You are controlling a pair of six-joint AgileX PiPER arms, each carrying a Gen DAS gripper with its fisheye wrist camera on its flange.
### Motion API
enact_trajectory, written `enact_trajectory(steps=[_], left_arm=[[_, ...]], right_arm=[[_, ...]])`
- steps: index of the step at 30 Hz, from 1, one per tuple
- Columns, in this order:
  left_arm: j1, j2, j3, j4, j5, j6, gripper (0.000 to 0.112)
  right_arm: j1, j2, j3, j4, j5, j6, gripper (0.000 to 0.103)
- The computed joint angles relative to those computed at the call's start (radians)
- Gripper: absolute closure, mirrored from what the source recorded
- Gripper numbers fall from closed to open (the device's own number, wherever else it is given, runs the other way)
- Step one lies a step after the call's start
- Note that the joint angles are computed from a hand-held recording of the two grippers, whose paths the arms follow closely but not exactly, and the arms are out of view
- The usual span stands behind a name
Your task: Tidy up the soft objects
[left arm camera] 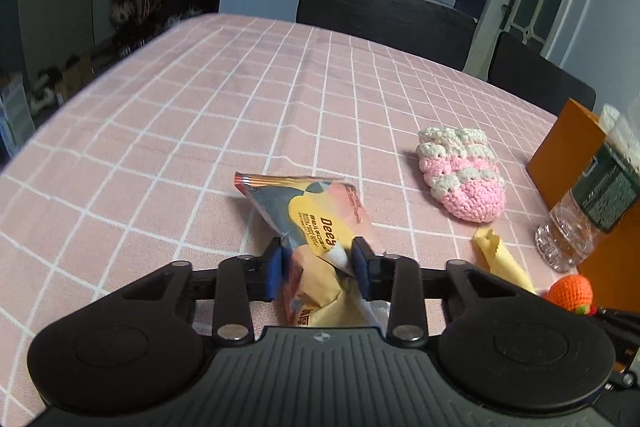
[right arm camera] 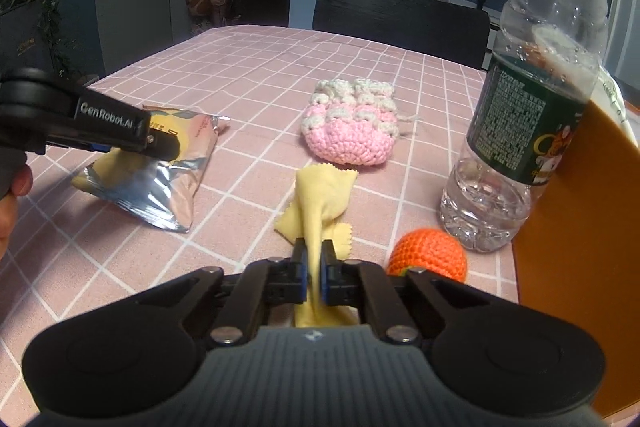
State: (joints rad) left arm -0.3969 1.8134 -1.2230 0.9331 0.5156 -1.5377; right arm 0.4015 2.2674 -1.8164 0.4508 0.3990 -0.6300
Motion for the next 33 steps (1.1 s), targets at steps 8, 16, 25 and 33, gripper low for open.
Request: enact_trajectory(steps=[8, 16, 25, 33], left_arm=[[-0.08, -0.046, 0.055, 0.174, 0.06, -0.104, 0.089], [-0.153, -0.138, 0.107, 0.236, 0.108, -0.139, 0.09], [-0.257, -0.25, 0.146, 0.333, 0.107, -0.194, 0.091], [-0.321, -0.263, 0.084, 0.402, 0.016, -0.171, 0.091]], right_arm=[[-0.046, -0.036, 0.009, 0.256, 0.084, -0.191, 0.101], [-0.079, -0.143, 0.101, 0.398, 0.104, -0.295, 0.101], [-0.178, -0.301, 0.216, 0.501, 0.177, -0.367, 0.101], [-0.308, -0.406, 0.189, 0.404, 0.301, -0.271, 0.101]])
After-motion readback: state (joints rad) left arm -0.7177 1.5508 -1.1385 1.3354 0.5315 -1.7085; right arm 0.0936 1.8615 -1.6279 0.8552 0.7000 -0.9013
